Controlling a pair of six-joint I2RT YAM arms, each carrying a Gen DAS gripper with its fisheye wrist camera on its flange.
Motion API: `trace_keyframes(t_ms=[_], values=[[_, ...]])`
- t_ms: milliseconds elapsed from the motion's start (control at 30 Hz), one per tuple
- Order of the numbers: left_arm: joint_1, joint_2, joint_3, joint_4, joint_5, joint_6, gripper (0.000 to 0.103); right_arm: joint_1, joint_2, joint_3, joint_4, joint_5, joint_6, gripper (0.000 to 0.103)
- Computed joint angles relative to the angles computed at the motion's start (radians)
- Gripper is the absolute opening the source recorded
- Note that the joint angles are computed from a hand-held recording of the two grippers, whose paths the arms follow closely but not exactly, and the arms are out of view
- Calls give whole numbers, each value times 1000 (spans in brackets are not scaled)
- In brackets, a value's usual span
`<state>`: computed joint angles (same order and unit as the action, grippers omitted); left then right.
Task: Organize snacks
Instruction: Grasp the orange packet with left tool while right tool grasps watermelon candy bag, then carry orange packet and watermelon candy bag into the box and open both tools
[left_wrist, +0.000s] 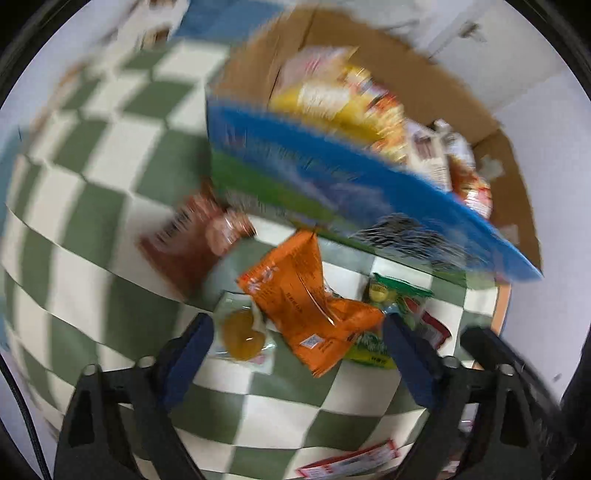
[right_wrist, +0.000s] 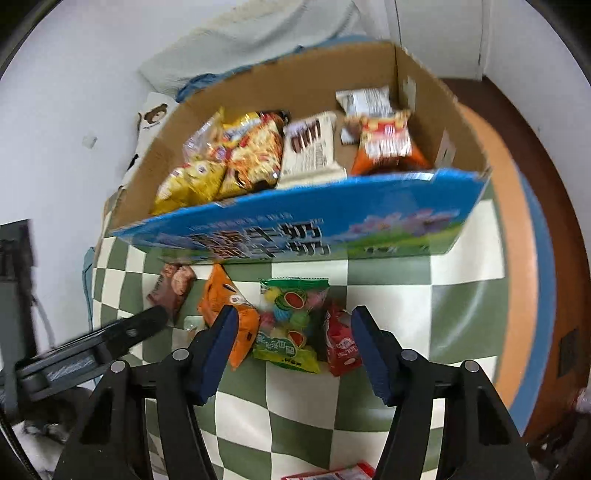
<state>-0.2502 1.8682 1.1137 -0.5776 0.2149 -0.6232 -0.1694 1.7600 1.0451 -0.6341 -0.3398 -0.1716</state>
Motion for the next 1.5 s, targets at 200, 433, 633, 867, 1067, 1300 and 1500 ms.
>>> trace_keyframes(t_ms=[200, 433, 633, 867, 1067, 1300, 1500], values=[[27, 182, 20, 117, 110, -99, 69, 9, 80, 8, 42, 16, 49, 66], [-65, 149, -28, 86, -87, 87, 54, 54, 111, 10, 49, 18, 75, 66], [-137, 101, -107, 79, -219, 202, 56, 154, 206, 41, 101, 87, 118, 66], [30, 122, -208, 175, 71, 5, 67, 254, 337, 74, 163, 230, 103, 59], [-60, 99, -196, 186, 27, 7, 57, 218, 264, -49, 194, 260, -11, 57], [-272, 192, -22, 76, -25, 129, 58, 119, 181, -197, 200, 266, -121, 57], [-253, 193, -78, 134, 66, 23, 63, 23, 204, -221, 235, 195, -115, 61]])
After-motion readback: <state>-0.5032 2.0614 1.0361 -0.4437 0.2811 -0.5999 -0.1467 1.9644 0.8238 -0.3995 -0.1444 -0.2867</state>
